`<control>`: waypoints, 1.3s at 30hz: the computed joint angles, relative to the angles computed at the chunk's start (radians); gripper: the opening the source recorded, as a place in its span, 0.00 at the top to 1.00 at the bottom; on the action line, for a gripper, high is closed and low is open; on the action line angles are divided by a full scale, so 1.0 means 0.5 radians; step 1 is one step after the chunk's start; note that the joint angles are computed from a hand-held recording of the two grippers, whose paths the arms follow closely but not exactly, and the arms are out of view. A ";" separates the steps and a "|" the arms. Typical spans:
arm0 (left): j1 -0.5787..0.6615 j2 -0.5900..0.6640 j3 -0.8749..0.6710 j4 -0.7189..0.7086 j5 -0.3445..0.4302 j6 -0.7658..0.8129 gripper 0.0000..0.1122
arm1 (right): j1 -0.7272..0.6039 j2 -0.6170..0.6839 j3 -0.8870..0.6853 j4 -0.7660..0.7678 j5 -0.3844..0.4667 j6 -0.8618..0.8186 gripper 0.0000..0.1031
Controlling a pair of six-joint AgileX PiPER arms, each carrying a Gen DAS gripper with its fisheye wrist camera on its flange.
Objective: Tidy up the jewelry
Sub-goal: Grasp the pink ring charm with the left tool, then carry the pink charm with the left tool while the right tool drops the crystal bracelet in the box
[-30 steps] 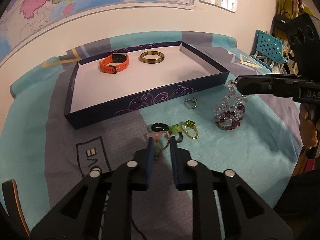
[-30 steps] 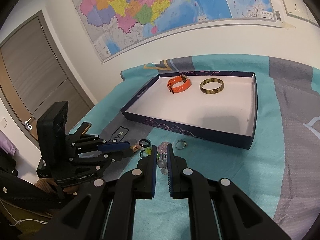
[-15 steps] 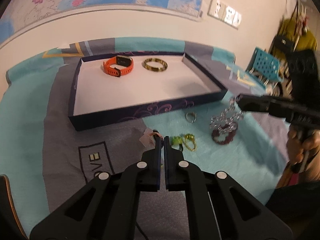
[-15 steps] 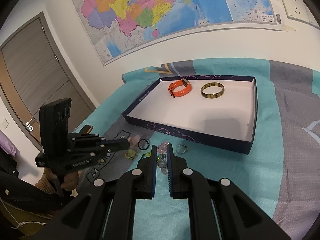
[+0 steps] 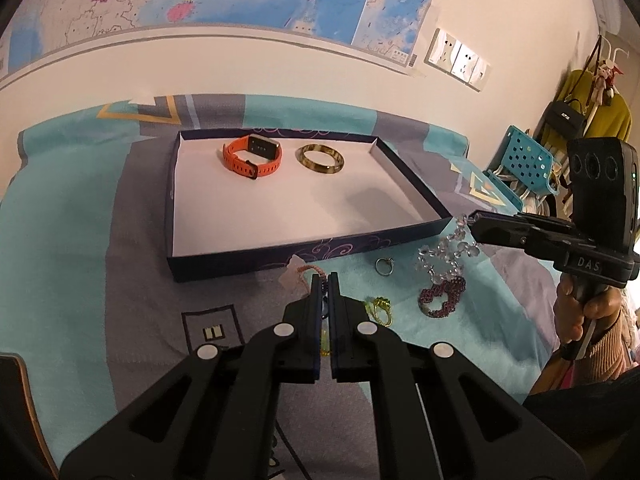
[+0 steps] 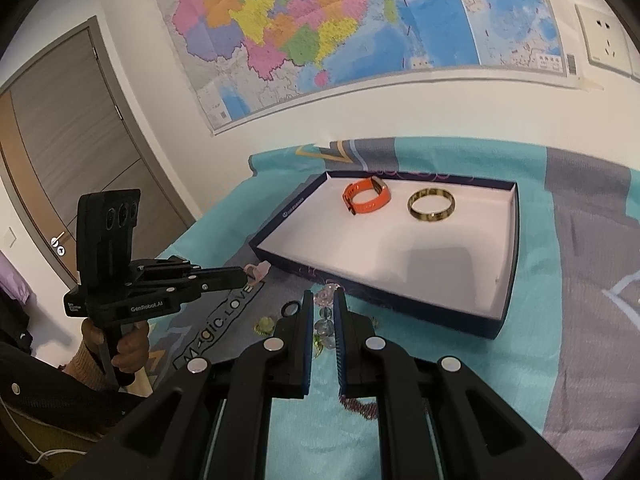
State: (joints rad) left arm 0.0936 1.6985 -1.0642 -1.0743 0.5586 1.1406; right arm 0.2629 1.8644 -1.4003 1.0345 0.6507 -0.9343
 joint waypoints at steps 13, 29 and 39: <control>-0.035 0.053 -0.203 0.129 -0.009 -0.141 0.97 | 0.003 0.146 -0.359 -0.203 0.006 0.187 0.92; -0.088 0.298 -0.591 0.446 0.008 -0.505 0.97 | 0.007 0.528 -0.962 -0.572 0.093 0.674 0.92; -0.113 0.501 -0.860 0.708 0.032 -0.808 0.97 | -0.006 0.810 -1.397 -0.794 0.221 0.979 0.92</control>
